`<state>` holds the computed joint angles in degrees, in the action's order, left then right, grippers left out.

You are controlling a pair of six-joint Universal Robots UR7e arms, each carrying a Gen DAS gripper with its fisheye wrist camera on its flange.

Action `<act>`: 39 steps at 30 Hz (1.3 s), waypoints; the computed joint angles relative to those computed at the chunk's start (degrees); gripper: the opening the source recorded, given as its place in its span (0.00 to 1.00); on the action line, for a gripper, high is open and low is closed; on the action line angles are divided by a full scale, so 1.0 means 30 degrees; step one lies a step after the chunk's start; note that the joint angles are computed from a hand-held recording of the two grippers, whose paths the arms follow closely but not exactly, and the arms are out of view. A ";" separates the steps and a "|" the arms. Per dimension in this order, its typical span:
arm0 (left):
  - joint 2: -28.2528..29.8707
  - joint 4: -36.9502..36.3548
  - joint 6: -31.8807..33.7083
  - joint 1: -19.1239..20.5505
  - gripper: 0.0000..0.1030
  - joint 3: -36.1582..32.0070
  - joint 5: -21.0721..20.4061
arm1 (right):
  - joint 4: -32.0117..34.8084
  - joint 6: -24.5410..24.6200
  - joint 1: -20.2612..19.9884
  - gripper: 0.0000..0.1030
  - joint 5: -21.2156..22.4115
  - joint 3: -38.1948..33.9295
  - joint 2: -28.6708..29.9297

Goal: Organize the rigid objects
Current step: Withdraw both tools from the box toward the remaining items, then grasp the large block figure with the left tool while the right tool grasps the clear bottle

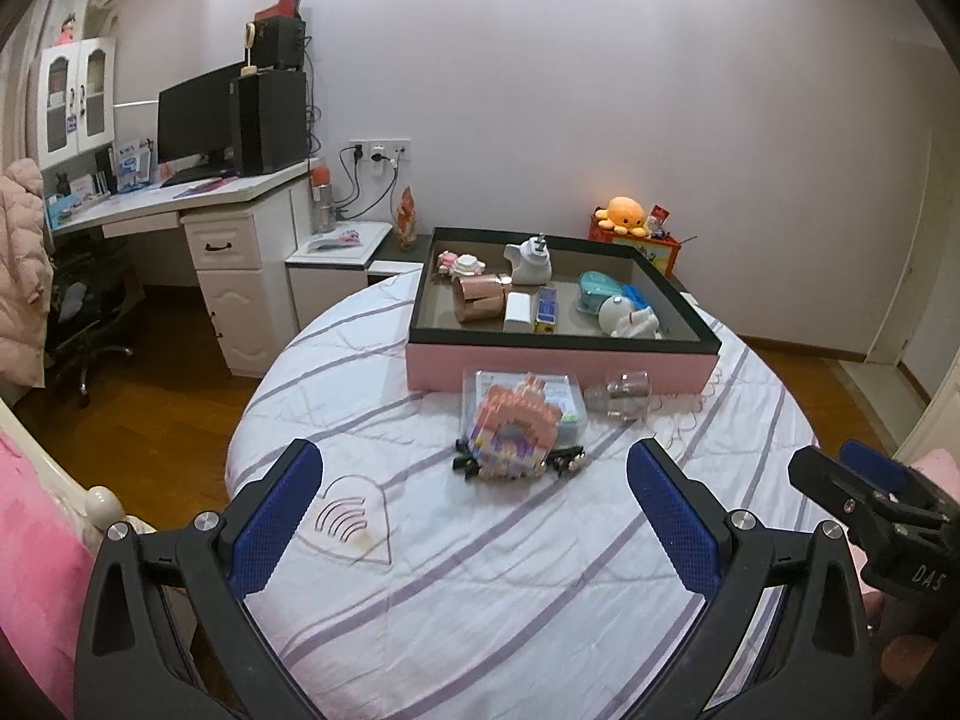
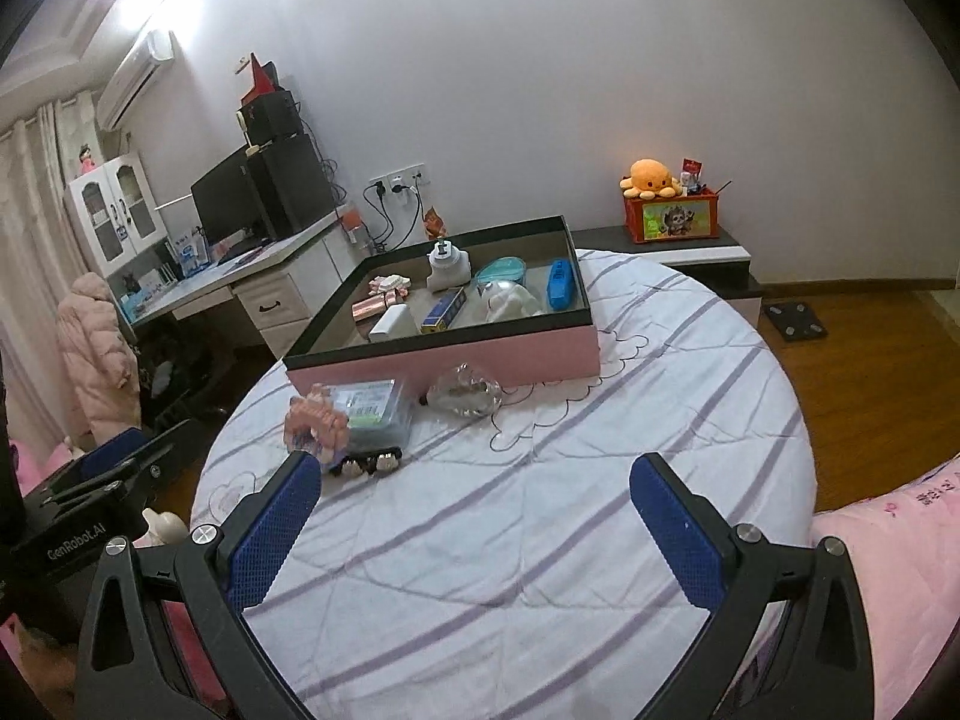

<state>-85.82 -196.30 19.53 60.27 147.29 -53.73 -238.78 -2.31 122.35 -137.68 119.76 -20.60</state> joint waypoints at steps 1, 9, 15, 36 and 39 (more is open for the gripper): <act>-0.0097 0.0034 0.0047 0.0071 1.00 0.0072 -0.0012 | 0.0068 -0.0045 0.0068 1.00 -0.0077 -0.0005 0.0030; -0.0188 0.0418 -0.0099 0.0703 1.00 -0.0083 -0.0236 | 0.0594 0.0020 -0.0114 1.00 0.0116 -0.0046 0.0075; 0.0180 0.0330 -0.0030 0.0760 1.00 -0.0095 -0.0299 | 0.0968 0.0065 -0.0180 1.00 0.0149 -0.0151 0.0148; 0.6526 -0.0924 0.2028 0.2362 1.00 -0.3629 0.0137 | 0.3559 -0.0138 -0.2239 1.00 0.0348 -0.1193 -0.0242; 0.7092 -0.0629 0.2183 0.2641 1.00 -0.4239 0.0161 | 0.4293 -0.0316 -0.2737 1.00 0.0685 -0.1747 -0.0310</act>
<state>-64.55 -198.18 26.07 68.19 134.58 -53.25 -225.90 -3.26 114.14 -135.62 114.52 -21.53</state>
